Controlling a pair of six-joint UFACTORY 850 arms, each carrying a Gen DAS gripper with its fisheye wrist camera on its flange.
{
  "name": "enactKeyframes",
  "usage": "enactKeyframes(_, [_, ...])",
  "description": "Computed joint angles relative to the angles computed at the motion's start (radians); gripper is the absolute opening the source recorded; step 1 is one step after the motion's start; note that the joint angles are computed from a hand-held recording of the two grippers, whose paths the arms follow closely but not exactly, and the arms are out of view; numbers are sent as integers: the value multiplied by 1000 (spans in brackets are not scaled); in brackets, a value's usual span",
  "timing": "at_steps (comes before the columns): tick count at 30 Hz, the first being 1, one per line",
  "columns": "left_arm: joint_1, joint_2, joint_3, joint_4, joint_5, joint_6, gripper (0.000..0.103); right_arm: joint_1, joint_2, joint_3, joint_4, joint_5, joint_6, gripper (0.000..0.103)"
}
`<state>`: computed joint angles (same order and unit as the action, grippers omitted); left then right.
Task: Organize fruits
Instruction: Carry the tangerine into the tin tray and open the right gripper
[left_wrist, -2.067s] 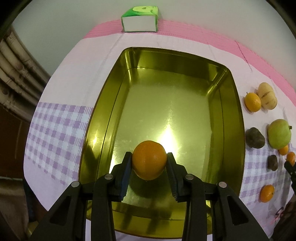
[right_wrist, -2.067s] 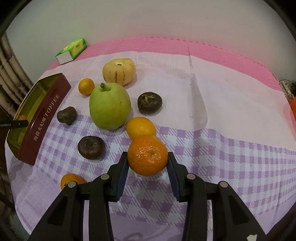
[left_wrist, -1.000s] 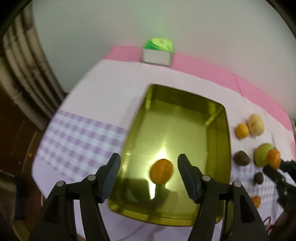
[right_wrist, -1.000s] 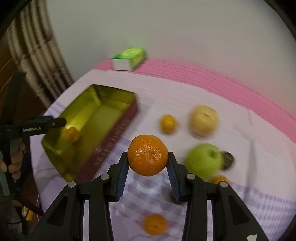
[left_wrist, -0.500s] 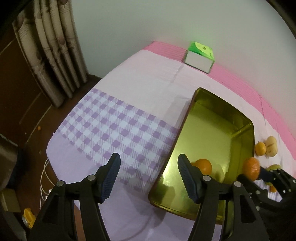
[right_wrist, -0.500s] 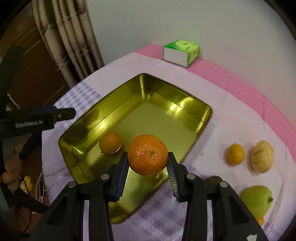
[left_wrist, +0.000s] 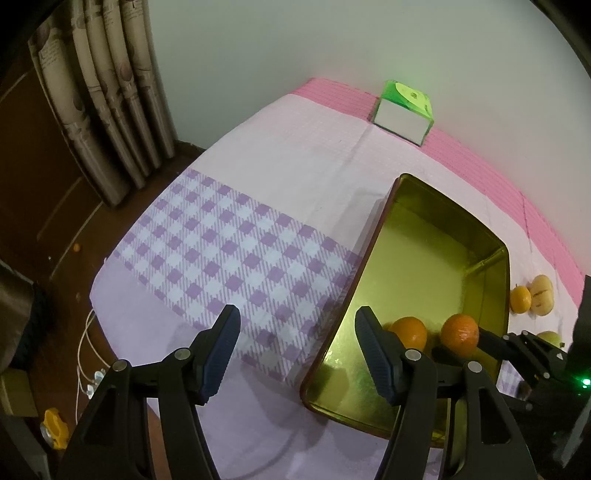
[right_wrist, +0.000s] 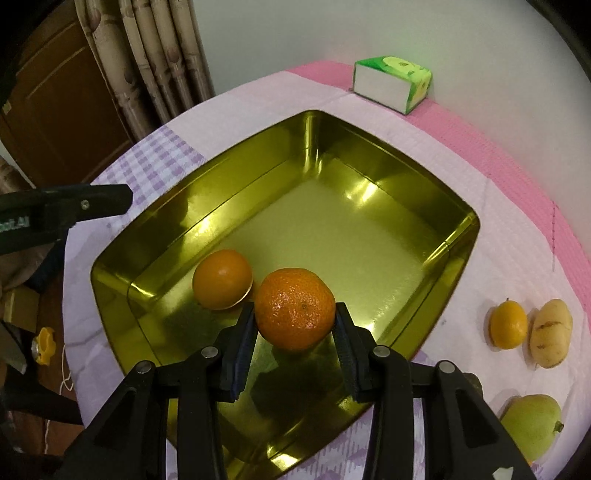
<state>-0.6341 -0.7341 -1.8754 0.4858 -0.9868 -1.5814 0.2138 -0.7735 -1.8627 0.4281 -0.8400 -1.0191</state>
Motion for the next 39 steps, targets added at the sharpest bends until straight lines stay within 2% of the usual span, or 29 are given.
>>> enactKeyframes(22, [-1,-3,-3,-9,17,4,68,12,6,28,-19,20,-9,39])
enactKeyframes(24, [-2,-5,-5,-8,20,5,68,11,10,30,-9,21,-13,40])
enactKeyframes(26, [-3,-8,-8,-12,22,13,68,9,14,30,3,22,-15,46])
enactKeyframes(28, [-3,-9,-8,-16,26,18,69,5,22,33,23,23,-22,49])
enactKeyframes(33, [-4,-12,-14,-17,31,30,69,-13,47,43,74,6,-42,49])
enactKeyframes(39, [-5,-16,-23,-21,28,44,69,-67,98,75,132,-10,-79,50])
